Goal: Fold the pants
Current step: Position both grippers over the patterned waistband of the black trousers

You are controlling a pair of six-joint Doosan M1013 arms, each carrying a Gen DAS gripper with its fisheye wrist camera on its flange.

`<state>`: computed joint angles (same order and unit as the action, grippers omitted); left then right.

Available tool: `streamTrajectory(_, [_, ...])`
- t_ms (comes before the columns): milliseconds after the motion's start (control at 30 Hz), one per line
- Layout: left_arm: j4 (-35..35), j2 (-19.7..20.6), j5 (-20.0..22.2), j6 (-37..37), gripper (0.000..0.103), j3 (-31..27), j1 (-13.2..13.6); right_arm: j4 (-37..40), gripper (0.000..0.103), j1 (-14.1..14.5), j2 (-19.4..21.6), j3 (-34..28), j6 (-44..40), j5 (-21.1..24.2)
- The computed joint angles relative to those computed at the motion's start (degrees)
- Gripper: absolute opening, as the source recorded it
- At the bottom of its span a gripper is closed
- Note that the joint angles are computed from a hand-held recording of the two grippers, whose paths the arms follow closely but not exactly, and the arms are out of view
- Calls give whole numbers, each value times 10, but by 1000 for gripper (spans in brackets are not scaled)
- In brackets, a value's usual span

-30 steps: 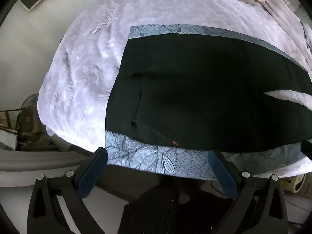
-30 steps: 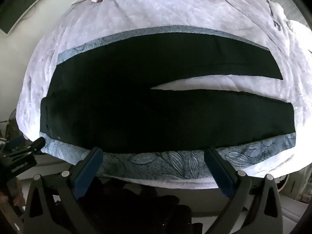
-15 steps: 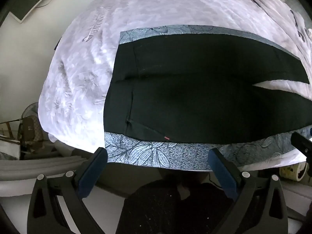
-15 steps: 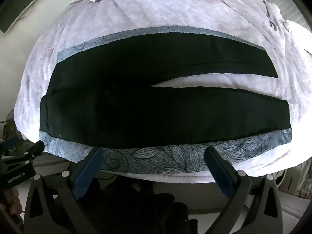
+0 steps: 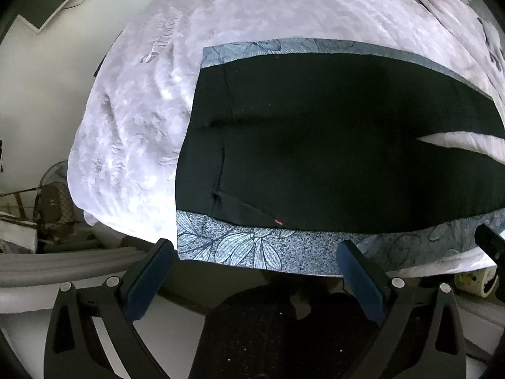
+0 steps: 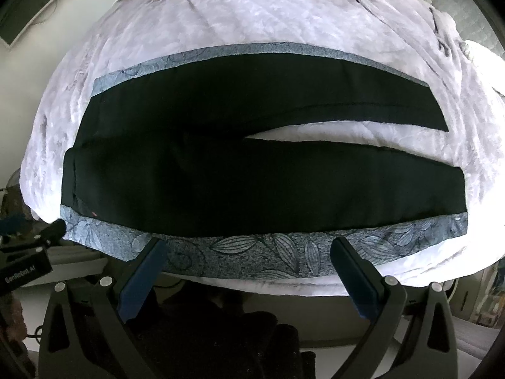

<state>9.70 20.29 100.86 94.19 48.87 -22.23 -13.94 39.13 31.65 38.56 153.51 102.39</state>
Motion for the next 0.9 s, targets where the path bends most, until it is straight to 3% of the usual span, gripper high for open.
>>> streamTrajectory(500, [-2, 1, 5, -16, 103, -5, -4, -4, 103, 0, -3, 5, -7, 12])
streamTrajectory(900, [13, -7, -26, -19, 103, -4, -14, -3, 103, -3, -9, 13, -12, 7])
